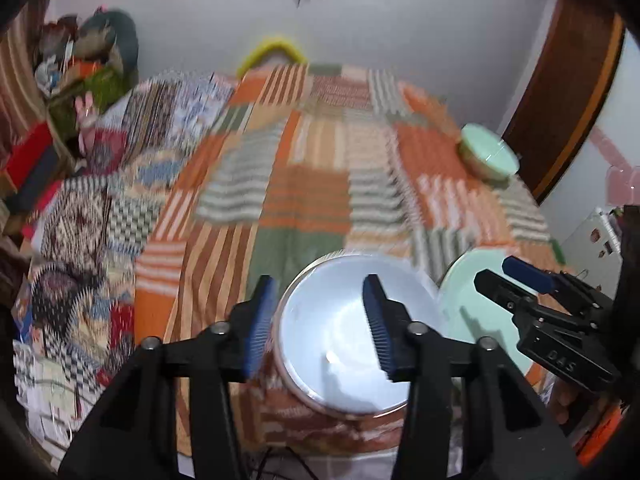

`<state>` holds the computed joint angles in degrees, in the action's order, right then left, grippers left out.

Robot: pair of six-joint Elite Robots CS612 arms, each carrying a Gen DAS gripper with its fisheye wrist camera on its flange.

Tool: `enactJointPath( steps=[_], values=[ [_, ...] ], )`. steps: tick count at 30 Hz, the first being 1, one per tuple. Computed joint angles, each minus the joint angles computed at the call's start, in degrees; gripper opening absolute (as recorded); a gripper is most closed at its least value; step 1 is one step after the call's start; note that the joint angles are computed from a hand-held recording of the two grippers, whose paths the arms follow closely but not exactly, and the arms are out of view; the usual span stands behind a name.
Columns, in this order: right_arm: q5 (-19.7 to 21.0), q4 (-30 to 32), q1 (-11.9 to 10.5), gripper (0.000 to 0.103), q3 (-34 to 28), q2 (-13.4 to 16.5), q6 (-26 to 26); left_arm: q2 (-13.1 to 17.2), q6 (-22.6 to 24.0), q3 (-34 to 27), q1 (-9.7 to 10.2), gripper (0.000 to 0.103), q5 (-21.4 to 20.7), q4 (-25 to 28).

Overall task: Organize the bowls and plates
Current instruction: 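Lower the white spotted bowl into the pink bowl with both grippers, then move both grippers to the small mint-green bowl and grasp its rim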

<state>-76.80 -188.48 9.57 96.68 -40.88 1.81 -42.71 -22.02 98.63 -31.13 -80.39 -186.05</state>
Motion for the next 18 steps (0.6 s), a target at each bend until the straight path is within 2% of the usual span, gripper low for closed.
enactJointPath(
  steps=[1, 3, 6, 10, 12, 15, 18],
  values=[
    [-0.3, -0.7, -0.4, 0.050, 0.3, -0.3, 0.0, -0.2, 0.5, -0.1, -0.30, 0.050, 0.3, -0.7],
    [-1.3, -2.3, -1.5, 0.050, 1.3, -1.1, 0.1, -0.6, 1.7, -0.4, -1.06, 0.061, 1.0, -2.3],
    [-2.9, -4.2, -2.9, 0.050, 2.6, -2.1, 0.3, -0.5, 2.9, -1.5, -2.13, 0.070, 1.6, -4.4],
    [-5.0, -6.5, -5.3, 0.055, 4.3, -3.6, 1.3, 0.3, 4.4, -4.2, -3.16, 0.079, 0.3, -4.2],
    [-6.1, -7.2, -6.2, 0.055, 4.7, -4.1, 1.5, 1.0, 4.7, -6.2, -3.62, 0.088, -0.7, -3.2],
    [-9.0, -8.1, -7.3, 0.056, 4.6, -4.2, 1.5, 2.3, 5.0, -9.2, -4.23, 0.090, -1.2, -1.7],
    [-8.2, -7.8, -8.8, 0.056, 3.7, -3.8, 3.1, 4.0, 6.5, -13.1, -4.69, 0.090, -1.9, 0.9]
  ],
)
